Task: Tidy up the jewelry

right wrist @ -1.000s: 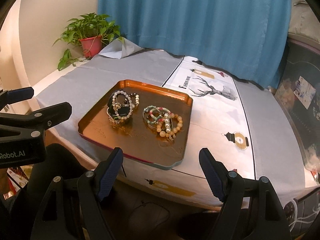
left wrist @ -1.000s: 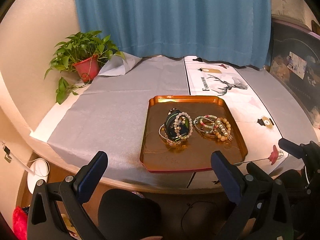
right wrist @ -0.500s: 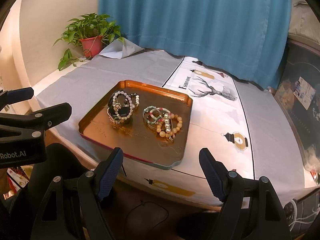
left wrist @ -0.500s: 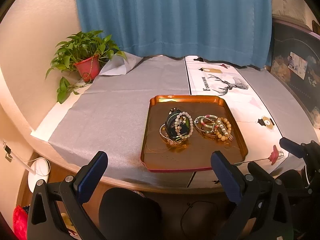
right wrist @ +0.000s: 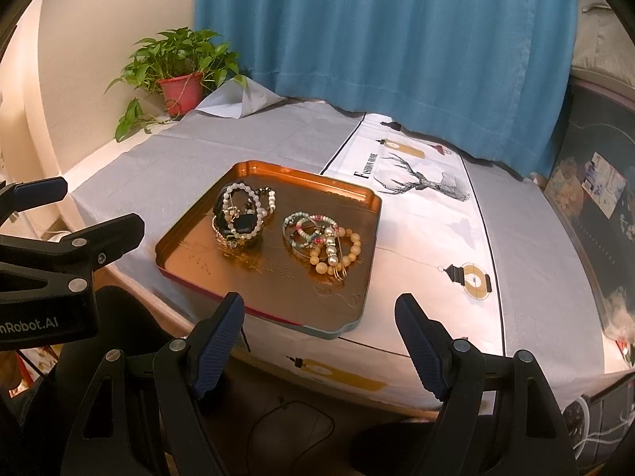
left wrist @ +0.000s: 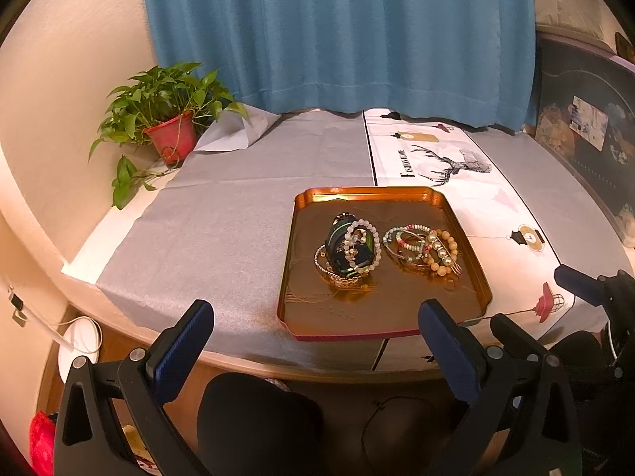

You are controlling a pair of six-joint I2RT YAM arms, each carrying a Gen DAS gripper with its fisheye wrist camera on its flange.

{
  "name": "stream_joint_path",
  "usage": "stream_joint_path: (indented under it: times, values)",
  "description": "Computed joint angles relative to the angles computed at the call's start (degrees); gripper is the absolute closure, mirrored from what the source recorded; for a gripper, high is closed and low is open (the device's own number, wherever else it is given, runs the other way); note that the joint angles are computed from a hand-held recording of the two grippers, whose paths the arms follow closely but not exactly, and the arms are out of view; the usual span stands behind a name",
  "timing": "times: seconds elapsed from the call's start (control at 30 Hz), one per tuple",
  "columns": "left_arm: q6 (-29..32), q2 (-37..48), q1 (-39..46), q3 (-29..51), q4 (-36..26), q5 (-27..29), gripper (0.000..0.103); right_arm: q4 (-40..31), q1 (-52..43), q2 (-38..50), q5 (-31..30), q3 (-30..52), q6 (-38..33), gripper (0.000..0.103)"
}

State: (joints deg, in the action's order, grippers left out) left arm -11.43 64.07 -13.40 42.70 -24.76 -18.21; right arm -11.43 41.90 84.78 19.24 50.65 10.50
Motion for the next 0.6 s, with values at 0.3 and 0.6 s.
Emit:
stream_joint_path:
  times: [0.3, 0.6]
  values:
    - [-0.01, 0.2, -0.12, -0.15, 0.29, -0.13, 0.001, 0.15, -0.13, 0.01, -0.15, -0.03, -0.23, 0.024]
    - [0.28, 0.18, 0.09, -0.82, 1.04, 0.15, 0.001, 0.23, 0.1, 0.17, -0.58, 0.02, 0.0, 0.024]
